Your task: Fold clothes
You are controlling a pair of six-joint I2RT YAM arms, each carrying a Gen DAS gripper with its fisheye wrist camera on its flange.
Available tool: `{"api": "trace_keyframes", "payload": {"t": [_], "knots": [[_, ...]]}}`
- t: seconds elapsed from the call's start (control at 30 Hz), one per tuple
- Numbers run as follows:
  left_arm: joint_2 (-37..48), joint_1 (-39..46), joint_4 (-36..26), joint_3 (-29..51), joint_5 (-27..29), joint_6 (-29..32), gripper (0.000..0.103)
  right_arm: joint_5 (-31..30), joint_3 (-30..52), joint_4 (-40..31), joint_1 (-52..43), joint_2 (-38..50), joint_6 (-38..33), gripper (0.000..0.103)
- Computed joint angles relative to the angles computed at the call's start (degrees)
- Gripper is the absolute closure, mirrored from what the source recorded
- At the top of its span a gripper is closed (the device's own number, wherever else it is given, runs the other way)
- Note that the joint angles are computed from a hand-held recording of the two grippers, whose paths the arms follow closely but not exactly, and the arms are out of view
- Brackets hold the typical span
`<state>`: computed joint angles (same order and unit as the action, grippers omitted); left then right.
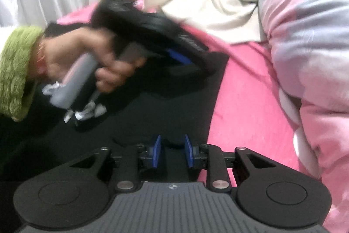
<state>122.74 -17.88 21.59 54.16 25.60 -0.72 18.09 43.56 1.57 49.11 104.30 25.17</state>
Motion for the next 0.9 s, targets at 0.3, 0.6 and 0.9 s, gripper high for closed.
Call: {"api": "trace_keyframes", "payload": {"t": [0.3, 0.6, 0.9], "knots": [[-8.6, 10.5, -10.2, -0.7, 6.8, -5.7, 0.048, 0.9, -2.1, -4.4, 2.3, -7.5, 2.8, 0.077], [-16.0, 46.4, -31.6, 5.6, 17.4, 0.8, 0.041, -1.1, 13.2, -5.3, 3.2, 8.8, -7.4, 0.078], [-1.6, 71.8, -51.2, 30.6, 17.3, 5.5, 0.036, -11.8, 27.8, -19.6, 0.1, 8.6, -10.9, 0.07]]}}
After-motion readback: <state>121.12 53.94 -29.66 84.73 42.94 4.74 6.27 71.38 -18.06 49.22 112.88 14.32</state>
